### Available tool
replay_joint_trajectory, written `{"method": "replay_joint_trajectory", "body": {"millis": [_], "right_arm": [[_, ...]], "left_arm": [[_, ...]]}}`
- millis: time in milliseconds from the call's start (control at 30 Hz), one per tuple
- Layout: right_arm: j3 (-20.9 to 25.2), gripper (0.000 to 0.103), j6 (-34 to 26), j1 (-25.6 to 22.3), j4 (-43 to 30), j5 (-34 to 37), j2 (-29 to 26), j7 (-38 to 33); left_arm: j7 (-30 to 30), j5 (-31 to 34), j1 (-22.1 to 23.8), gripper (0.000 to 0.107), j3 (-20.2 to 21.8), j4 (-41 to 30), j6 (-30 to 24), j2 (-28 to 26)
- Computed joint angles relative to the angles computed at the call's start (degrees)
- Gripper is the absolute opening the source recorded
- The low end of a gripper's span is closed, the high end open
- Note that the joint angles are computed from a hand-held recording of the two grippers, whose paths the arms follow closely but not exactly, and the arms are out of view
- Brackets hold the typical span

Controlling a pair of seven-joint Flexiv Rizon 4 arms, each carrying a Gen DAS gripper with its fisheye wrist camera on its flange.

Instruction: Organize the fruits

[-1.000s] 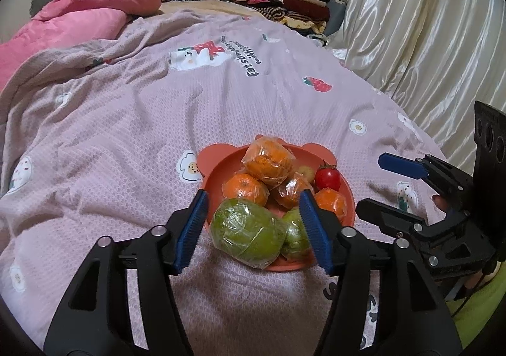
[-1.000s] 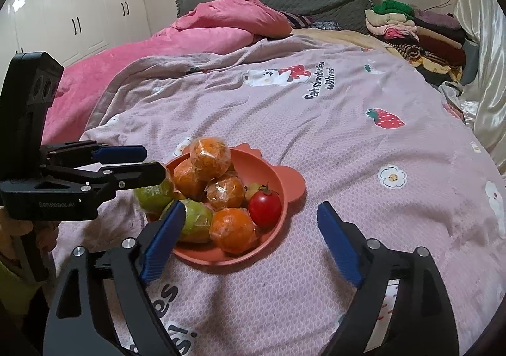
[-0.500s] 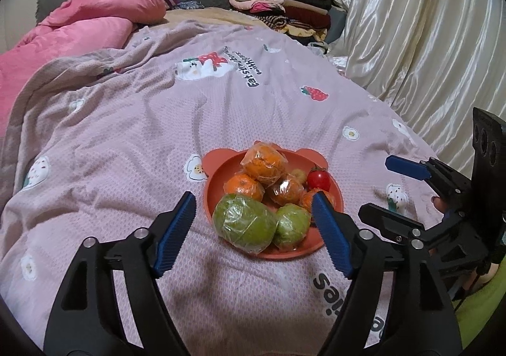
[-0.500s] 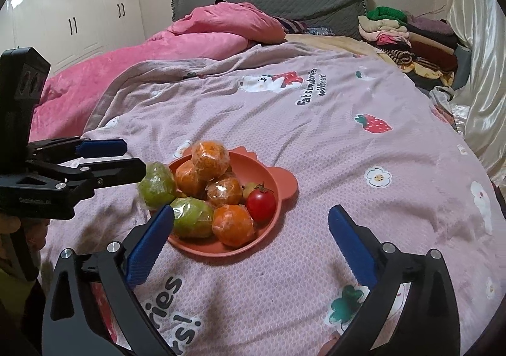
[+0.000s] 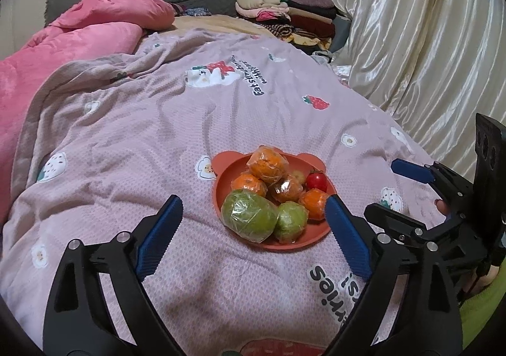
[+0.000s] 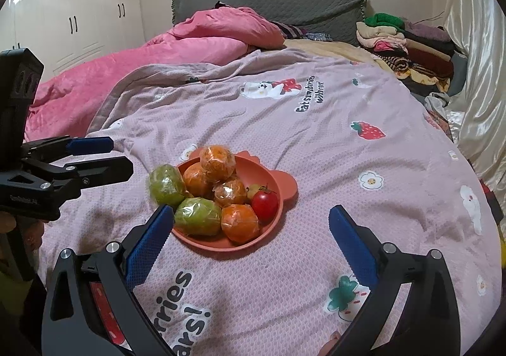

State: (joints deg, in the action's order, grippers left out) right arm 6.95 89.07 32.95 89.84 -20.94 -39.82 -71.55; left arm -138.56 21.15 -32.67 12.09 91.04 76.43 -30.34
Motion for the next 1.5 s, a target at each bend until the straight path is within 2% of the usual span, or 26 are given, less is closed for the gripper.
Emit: {"method": "replay_joint_trajectory", "body": {"millis": [200, 667, 1367, 1500], "right_arm": [[-1.86, 0.098, 0.07, 1.39, 0.70, -0.56, 0.58, 0.65], [-6.32, 0.098, 1.13, 4.44, 2.52, -2.44, 1.66, 4.31], [-11.29, 0.098, 3.19, 8.19, 7.37, -4.87, 4.77, 8.27], [-12.24, 0.098, 3.72, 9.01, 8.26, -5.12, 5.22, 8.98]], "left_arm": [[-1.88, 1.01, -0.67, 0.093, 1.00, 0.10, -0.61, 0.45], [-6.35, 5.39, -1.16, 0.093, 0.87, 0.08, -3.63, 2.02], [-12.94, 12.41, -0.56, 0.093, -2.09, 2.41, -7.48, 5.41], [-14.68, 14.70, -1.22, 0.093, -2.18, 2.28, -9.62, 6.06]]}}
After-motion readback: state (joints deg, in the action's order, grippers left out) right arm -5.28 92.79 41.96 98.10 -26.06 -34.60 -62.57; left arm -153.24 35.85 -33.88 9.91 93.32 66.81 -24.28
